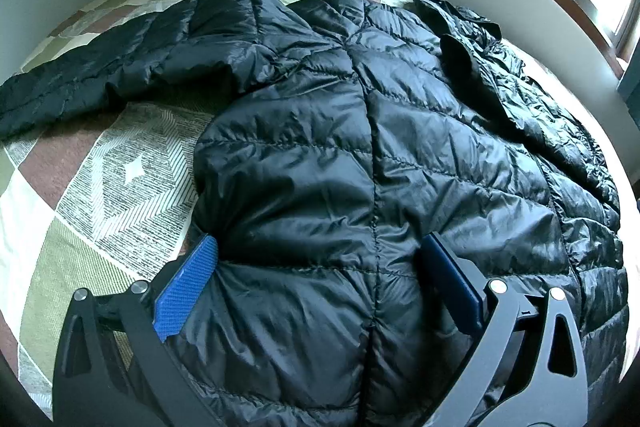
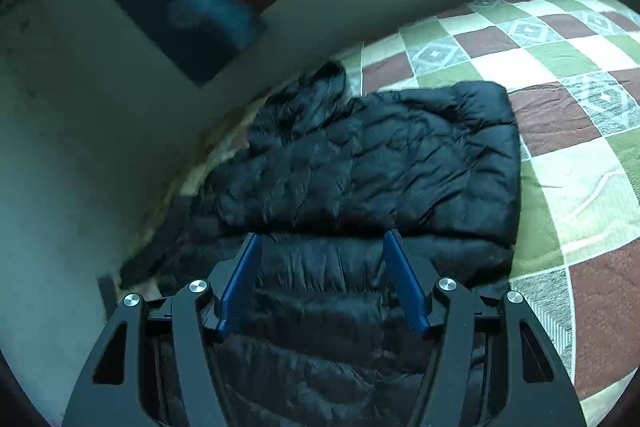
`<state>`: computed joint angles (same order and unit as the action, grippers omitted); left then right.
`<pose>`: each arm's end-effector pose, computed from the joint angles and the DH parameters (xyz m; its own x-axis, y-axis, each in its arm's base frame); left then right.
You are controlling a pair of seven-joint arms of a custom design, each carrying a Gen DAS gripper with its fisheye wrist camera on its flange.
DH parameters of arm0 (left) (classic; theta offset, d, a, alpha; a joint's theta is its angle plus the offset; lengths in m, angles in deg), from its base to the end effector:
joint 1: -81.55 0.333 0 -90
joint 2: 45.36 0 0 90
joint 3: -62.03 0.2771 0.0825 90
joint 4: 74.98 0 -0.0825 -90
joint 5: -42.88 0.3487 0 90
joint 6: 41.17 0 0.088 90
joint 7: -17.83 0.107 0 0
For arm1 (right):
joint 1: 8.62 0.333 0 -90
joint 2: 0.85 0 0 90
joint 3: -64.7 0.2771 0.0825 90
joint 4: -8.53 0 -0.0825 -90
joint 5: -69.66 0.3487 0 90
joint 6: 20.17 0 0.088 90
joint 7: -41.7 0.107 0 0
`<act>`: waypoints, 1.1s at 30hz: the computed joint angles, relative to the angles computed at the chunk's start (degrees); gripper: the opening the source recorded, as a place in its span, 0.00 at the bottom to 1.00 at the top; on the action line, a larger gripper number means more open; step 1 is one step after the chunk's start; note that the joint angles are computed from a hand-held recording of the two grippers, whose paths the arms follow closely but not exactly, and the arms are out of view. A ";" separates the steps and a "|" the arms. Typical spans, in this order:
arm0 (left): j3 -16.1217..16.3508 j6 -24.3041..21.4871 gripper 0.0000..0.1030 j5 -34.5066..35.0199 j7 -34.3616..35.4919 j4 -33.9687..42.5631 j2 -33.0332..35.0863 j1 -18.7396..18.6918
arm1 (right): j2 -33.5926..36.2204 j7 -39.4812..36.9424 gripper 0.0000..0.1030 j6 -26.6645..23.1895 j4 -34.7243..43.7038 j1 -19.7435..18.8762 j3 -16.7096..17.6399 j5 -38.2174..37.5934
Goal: Fold large clothes
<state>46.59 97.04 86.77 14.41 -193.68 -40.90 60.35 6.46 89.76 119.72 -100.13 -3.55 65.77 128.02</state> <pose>0.4482 -0.3261 0.4035 0.4201 -0.8978 0.1320 -0.7161 -0.4173 -0.5595 0.5874 0.0642 0.4574 0.3140 -0.7952 -0.5188 -0.8205 0.0477 -0.5697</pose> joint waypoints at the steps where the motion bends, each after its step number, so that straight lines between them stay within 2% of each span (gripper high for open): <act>1: 0.02 0.14 0.98 0.05 -0.12 -0.09 -0.06 0.01 | 0.36 0.62 0.61 -0.08 -0.20 0.20 0.08 -0.45; 14: 0.19 3.42 0.98 1.43 -2.59 -2.21 -1.37 0.67 | 2.96 4.70 0.61 1.59 -2.54 2.22 0.93 -6.85; 19: 0.11 3.62 0.98 1.44 -2.65 -2.43 -1.52 0.81 | 3.67 3.56 0.64 1.91 -2.64 2.09 1.29 -6.78; 25: 0.05 3.83 0.98 1.26 -2.69 -2.60 -1.67 0.89 | 3.41 0.81 0.69 4.99 -4.00 2.87 1.94 -6.46; 33: 0.03 3.67 0.98 0.09 -0.55 -2.25 -1.58 0.87 | 3.62 0.02 0.72 4.92 -3.85 2.89 1.95 -5.87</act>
<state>46.63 100.71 86.86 13.86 -195.93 -42.48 61.21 10.08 89.78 124.64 -103.99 -0.66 67.71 122.15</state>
